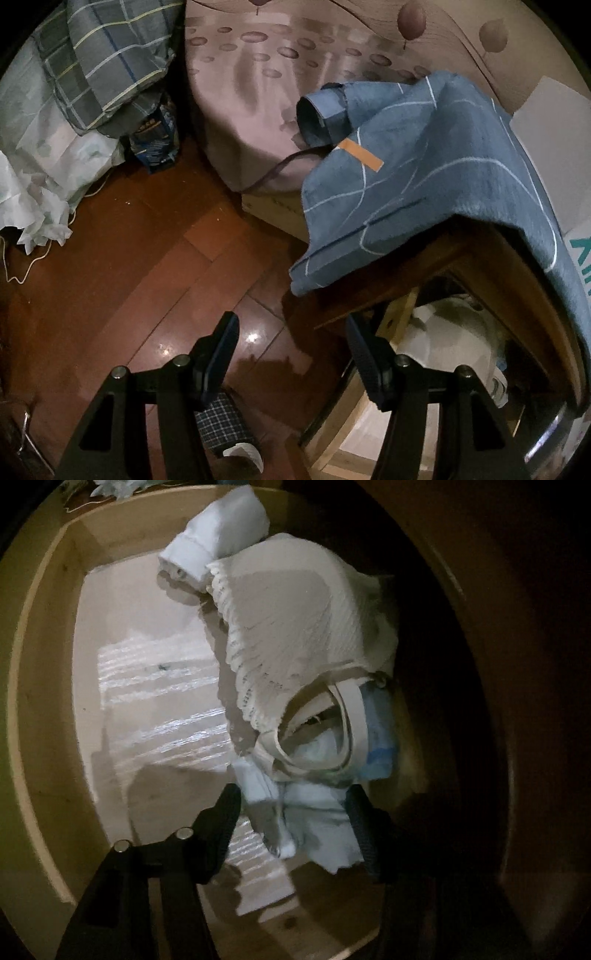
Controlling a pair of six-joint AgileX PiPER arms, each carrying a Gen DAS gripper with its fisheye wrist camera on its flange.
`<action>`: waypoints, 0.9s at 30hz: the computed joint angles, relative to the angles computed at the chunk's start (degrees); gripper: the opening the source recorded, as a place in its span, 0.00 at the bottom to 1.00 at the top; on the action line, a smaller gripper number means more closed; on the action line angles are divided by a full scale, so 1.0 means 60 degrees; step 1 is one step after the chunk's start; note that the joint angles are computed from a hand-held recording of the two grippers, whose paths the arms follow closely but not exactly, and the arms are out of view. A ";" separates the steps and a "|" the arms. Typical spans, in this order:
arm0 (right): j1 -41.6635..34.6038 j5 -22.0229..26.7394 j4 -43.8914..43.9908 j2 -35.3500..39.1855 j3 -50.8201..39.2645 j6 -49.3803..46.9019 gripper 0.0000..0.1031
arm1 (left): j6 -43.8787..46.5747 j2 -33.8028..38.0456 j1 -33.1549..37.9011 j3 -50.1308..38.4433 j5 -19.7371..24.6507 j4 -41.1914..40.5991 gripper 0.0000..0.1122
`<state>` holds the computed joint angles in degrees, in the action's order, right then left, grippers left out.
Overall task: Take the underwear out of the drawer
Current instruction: 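Move the right gripper into the drawer and grasp the pale blue underwear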
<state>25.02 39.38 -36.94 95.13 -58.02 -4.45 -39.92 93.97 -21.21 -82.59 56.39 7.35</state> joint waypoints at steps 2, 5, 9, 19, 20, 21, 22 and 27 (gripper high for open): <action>-0.0338 -0.0211 0.0343 0.0230 -0.0173 -0.0361 0.62 | 0.0103 0.0043 0.0002 -0.0017 -0.0023 -0.0144 0.55; -0.0642 -0.0294 0.0945 0.0496 -0.0443 -0.0851 0.64 | 0.0212 0.0074 0.0028 -0.0010 -0.0070 -0.0320 0.55; -0.0972 -0.0463 0.1563 0.0825 -0.0697 -0.1423 0.69 | 0.0292 0.0143 0.0079 -0.0032 -0.0068 -0.0447 0.55; -0.1897 0.0078 0.3728 0.0909 -0.1055 -0.2916 0.60 | 0.0502 0.0327 -0.0071 -0.0178 0.0024 -0.0431 0.55; -0.1898 0.0281 0.3810 0.0856 -0.1020 -0.2955 0.59 | 0.0550 0.0331 -0.0099 -0.0177 0.0008 -0.0461 0.55; -0.1883 0.0504 0.3919 0.0830 -0.1043 -0.3007 0.58 | 0.0584 0.0352 -0.0142 -0.0199 0.0032 -0.0453 0.55; -0.1817 0.0618 0.3880 0.0760 -0.0945 -0.2870 0.58 | 0.0639 0.0393 -0.0188 -0.0248 0.0083 -0.0459 0.55; -0.1645 0.1522 0.3957 0.0391 -0.0719 -0.2364 0.50 | 0.1085 0.0579 -0.0322 -0.0377 0.0190 -0.0877 0.55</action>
